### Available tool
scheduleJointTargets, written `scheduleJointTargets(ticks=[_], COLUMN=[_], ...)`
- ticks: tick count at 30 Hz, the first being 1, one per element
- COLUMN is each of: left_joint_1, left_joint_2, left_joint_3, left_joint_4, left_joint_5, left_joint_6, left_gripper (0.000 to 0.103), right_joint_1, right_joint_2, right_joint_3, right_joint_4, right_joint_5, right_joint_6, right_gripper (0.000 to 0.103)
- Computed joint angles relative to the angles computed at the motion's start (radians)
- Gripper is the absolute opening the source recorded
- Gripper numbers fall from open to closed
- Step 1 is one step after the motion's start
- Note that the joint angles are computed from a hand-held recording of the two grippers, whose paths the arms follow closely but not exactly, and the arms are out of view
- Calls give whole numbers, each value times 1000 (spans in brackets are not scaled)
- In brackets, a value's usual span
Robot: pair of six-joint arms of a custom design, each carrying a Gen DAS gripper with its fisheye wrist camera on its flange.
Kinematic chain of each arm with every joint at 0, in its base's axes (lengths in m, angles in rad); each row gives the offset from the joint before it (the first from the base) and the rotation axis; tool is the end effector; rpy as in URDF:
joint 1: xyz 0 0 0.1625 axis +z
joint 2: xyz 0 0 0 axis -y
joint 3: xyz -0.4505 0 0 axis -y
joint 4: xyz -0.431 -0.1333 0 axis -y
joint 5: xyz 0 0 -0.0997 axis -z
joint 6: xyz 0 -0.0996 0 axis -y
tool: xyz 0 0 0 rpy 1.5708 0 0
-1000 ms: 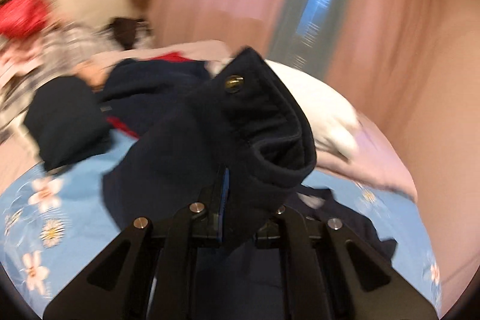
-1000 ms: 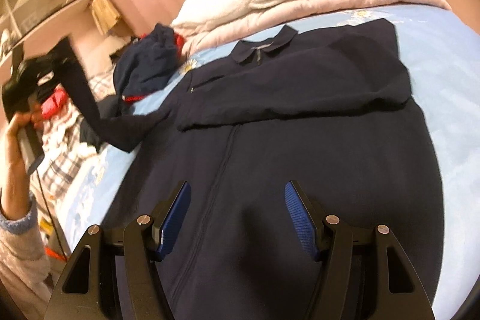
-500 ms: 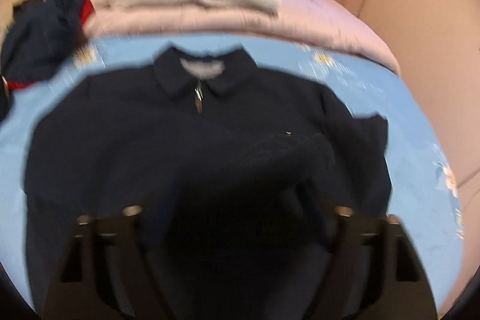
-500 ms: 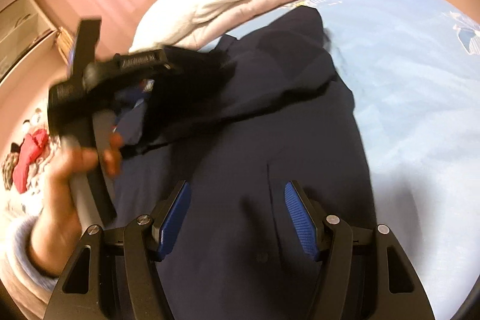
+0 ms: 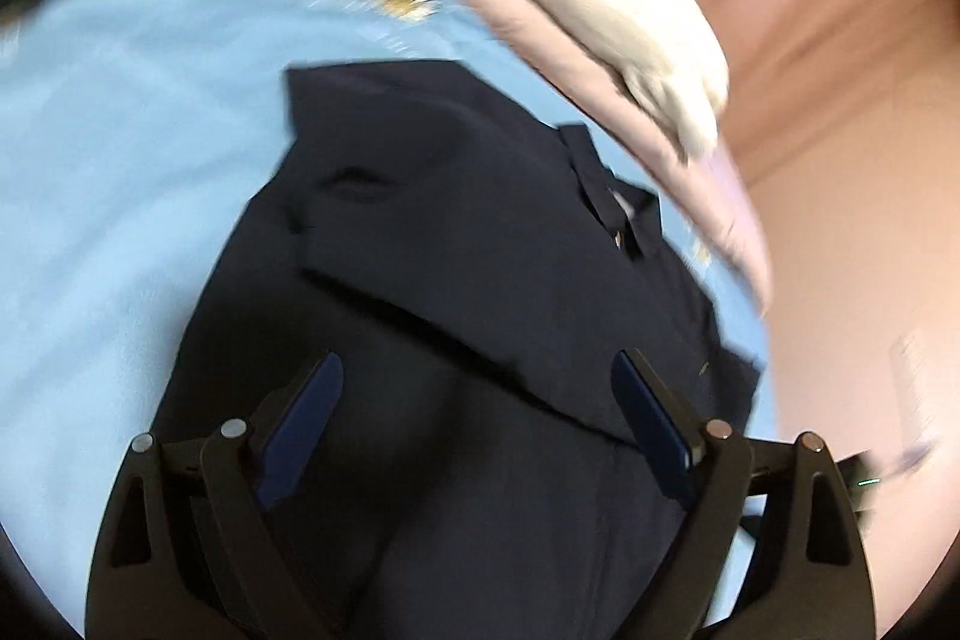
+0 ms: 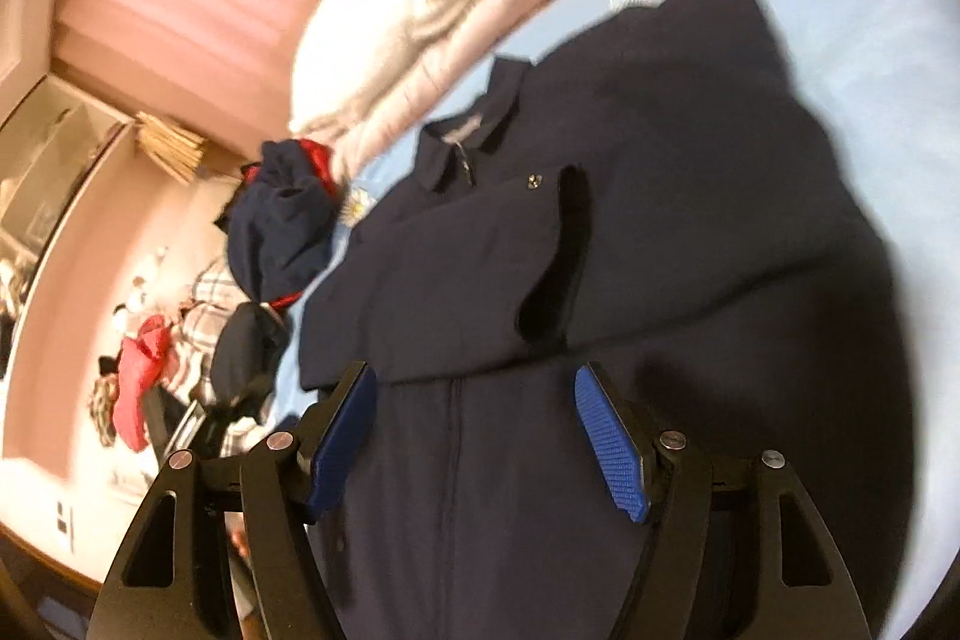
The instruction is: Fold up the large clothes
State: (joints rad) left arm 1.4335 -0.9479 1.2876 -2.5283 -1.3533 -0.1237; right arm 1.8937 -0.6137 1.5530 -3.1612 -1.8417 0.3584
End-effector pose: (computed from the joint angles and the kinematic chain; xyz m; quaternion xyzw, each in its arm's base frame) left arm 0.0429 -0.8204 0.3633 -0.0266 0.9472 -0.3131 0.0632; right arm 0.3424 -0.6871 0.0582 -0.0598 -0.9379 0.3414 0.0147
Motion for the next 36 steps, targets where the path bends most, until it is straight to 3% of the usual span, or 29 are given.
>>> scheduleJointTargets(ticks=[2,4,5,6,8,14,17,18,20,23,25,26,28,30,33,36], left_joint_1=[39,63,75,82,94,90,79,73,66,39,7,-2,-26,-52,-66,-60], left_joint_2=[33,62,82,97,134,162,158,159,172,157,127,115,124,155,213,269], left_joint_3=[-59,-100,-130,-149,-201,-227,-216,-219,-252,-264,-226,-202,-196,-204,-220,-259], left_joint_4=[25,19,25,17,9,-82,-64,-41,22,122,108,76,28,-12,-77,-59], left_joint_5=[-100,-181,-236,-258,-297,-273,-213,-173,-123,-8,86,116,175,246,328,400], left_joint_6=[-54,-102,-121,-153,-217,-275,-252,-231,-196,-110,-7,46,143,250,375,409], left_gripper=[90,90,90,90,90,90,88,88,88,88,88,88,88,86,62,61], right_joint_1=[1,0,0,1,9,45,36,36,24,38,68,80,81,73,66,50], right_joint_2=[44,67,73,78,79,57,62,73,71,58,76,89,90,99,156,177], right_joint_3=[-61,-97,-109,-120,-127,-96,-110,-127,-126,-90,-94,-104,-107,-129,-201,-235], right_joint_4=[32,45,57,73,63,-133,-51,15,118,33,-91,-144,-142,-70,-6,92], right_joint_5=[-35,-49,-54,-72,-92,-238,-330,-407,-453,-476,-545,-541,-477,-429,-467,-480], right_joint_6=[-9,-11,-11,-6,-21,-155,-145,-136,-98,-145,-263,-337,-399,-400,-433,-391], right_gripper=[67,48,28,21,18,14,7,7,7,7,9,9,9,9,9,9])
